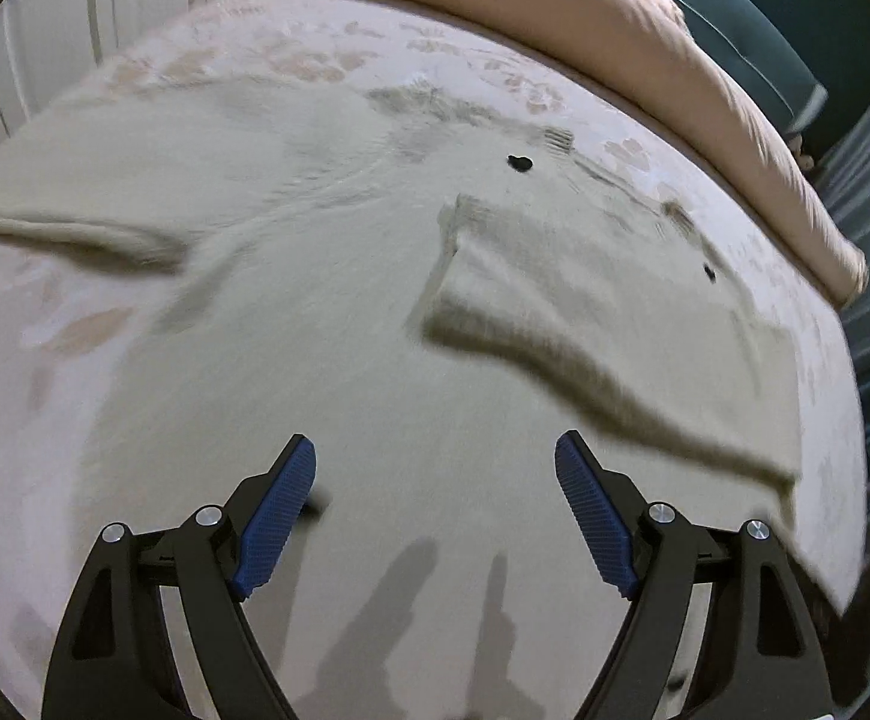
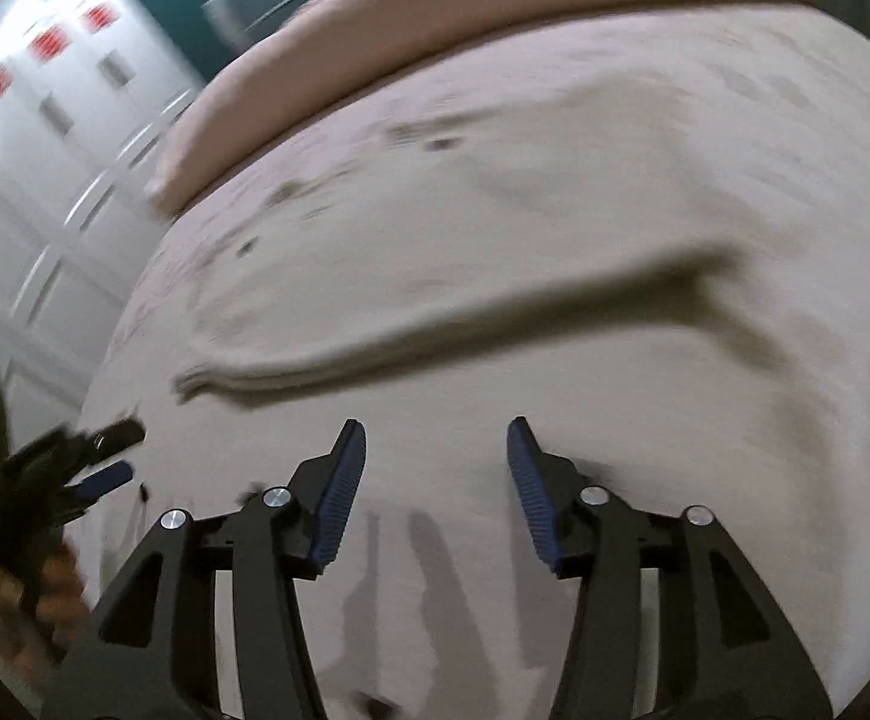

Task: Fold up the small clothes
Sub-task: 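Carry the held sleeve across the sweater body with the right tool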

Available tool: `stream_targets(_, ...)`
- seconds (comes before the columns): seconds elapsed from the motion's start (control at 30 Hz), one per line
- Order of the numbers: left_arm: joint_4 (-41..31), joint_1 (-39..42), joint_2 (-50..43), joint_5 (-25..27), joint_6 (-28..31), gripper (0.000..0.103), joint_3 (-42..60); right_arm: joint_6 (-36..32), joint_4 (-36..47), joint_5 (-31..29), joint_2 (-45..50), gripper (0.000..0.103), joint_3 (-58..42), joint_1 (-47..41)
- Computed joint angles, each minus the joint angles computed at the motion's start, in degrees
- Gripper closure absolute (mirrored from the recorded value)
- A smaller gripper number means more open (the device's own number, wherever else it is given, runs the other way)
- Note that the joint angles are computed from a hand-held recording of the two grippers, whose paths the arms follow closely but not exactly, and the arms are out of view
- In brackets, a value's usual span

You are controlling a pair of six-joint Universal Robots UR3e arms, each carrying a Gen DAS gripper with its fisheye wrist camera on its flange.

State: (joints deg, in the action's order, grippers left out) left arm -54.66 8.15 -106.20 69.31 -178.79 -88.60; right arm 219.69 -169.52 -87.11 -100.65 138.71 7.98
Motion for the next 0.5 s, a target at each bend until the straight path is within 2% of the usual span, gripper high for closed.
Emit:
stream_targets(0.1,1.6,-0.3,-7.0,-2.7,-6.6,0.024,5.2,-2.0,3.2,6.9,-11.6,0.053,8.1,-11.1)
stream_targets(0.13,2.8,-0.8,-8.7,-2.1,-9.0,0.024,6.6,-2.6,5.2,8.7,-15.8,0.048,10.0,-14.1)
stream_targets(0.23,3.9,-2.1,-12.1,-0.6,-11.9,0.027,10.6,-3.3,4.5,12.4,-17.7,0.043,11.6,-20.9)
stream_targets(0.3,3.8,-2.1,-13.5,-1.0,-12.9,0.045,12.5,-3.5,2.1,16.7,-14.9,0.043,11.5,-25.5)
stream_targets(0.37,1.8,-2.0,-15.0,-2.7,-11.7,0.090,15.6,-1.8,-4.2,18.0,-7.1,0.045,10.4,-26.7)
stream_targets(0.4,0.3,-1.8,-16.2,-4.1,-10.6,0.098,17.9,-0.8,-7.3,17.7,-1.9,0.060,8.5,-25.9)
stream_targets(0.43,-0.1,-1.8,-16.7,-5.0,-10.2,0.098,19.4,-0.3,-9.1,17.0,0.9,0.084,7.5,-25.2)
stream_targets(0.47,0.2,-2.0,-17.1,-5.1,-9.9,0.098,20.9,-0.6,-7.9,16.5,2.5,0.097,5.0,-24.9)
stream_targets(0.5,1.2,-2.3,-17.2,-5.1,-9.4,0.099,22.8,-0.7,-8.2,16.5,2.9,0.097,2.8,-24.7)
